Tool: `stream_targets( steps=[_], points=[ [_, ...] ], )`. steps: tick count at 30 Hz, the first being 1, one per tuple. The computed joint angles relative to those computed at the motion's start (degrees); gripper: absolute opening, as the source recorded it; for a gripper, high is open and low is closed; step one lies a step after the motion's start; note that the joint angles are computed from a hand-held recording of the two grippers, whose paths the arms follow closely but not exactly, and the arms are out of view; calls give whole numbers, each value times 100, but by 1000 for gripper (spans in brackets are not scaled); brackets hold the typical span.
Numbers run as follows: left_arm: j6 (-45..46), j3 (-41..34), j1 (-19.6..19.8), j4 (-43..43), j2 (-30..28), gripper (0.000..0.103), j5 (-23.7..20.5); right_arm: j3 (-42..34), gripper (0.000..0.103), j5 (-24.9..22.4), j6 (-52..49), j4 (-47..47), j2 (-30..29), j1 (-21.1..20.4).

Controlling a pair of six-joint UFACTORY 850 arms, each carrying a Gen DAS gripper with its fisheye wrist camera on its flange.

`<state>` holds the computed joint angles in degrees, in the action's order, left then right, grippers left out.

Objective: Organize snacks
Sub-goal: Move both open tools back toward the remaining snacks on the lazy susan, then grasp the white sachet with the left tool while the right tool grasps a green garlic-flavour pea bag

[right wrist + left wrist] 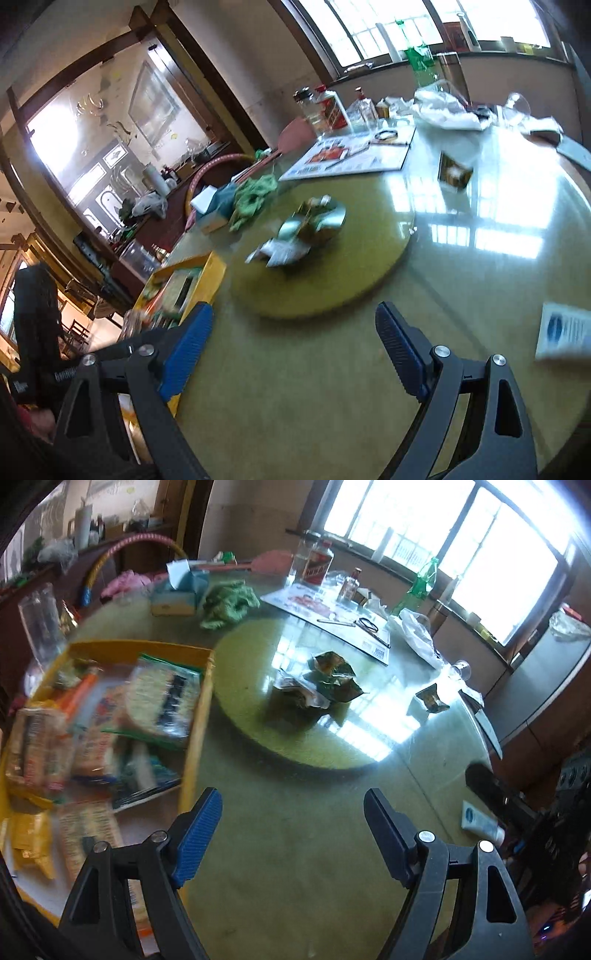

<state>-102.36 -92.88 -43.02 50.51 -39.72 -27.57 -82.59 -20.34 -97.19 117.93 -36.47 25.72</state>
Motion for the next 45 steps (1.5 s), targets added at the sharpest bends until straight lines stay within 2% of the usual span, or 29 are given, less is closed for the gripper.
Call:
stream_targets(
  steps=[3, 6, 10, 12, 16, 18, 20, 23, 26, 27, 29, 31, 37, 41, 45],
  points=[
    [649, -566, 142, -753, -365, 79, -40, -581, 90, 1, 691, -644, -324, -139],
    [1147, -1226, 267, -1336, -799, 79, -214, -779, 90, 113, 531, -433, -466, -180],
    [1597, -2327, 396, -1779, -1525, 77, -733, -813, 90, 522, 452, -147, -569, -190],
    [1623, -2764, 470, -1883, -1818, 75, -900, -901, 90, 860, 864, -600, -645, -159],
    [1542, -3529, 601, -2116, -2327, 59, -1264, -915, 89, 741, 1114, -762, -714, -217],
    [1480, -3801, 646, -2167, -2509, 56, -1360, -940, 89, 722, 1234, -870, -740, -222],
    [1527, -4180, 689, -2264, -2747, 47, -1560, -965, 89, 725, 1342, -1028, -763, -197],
    [1675, -4830, 719, -2382, -3133, 43, -1926, -1005, 89, 662, 1417, -1198, -803, -159],
    [1891, -5163, 747, -2538, -3343, 23, -1981, -1066, 89, 673, 1703, -1517, -860, -126],
    [1950, -5170, 742, -2522, -3353, 11, -1970, -1086, 88, 693, 1883, -1716, -871, -117],
    [2081, -5140, 722, -2492, -3337, 7, -1977, -1071, 88, 710, 1701, -1588, -860, -109],
    [2054, -4749, 694, -2352, -3112, 5, -1811, -1060, 88, 707, 1587, -1445, -855, -117],
    [1773, -3076, 496, -1741, -2097, 4, -1100, -1077, 84, 509, 1639, -1540, -867, -138],
    [998, -1571, 366, -1224, -1167, 4, -369, -1125, 84, 255, 1758, -1733, -897, -135],
    [-277, -265, 224, -181, -318, 4, 140, -1394, 84, 55, 2531, -2594, -1043, -107]
  ],
)
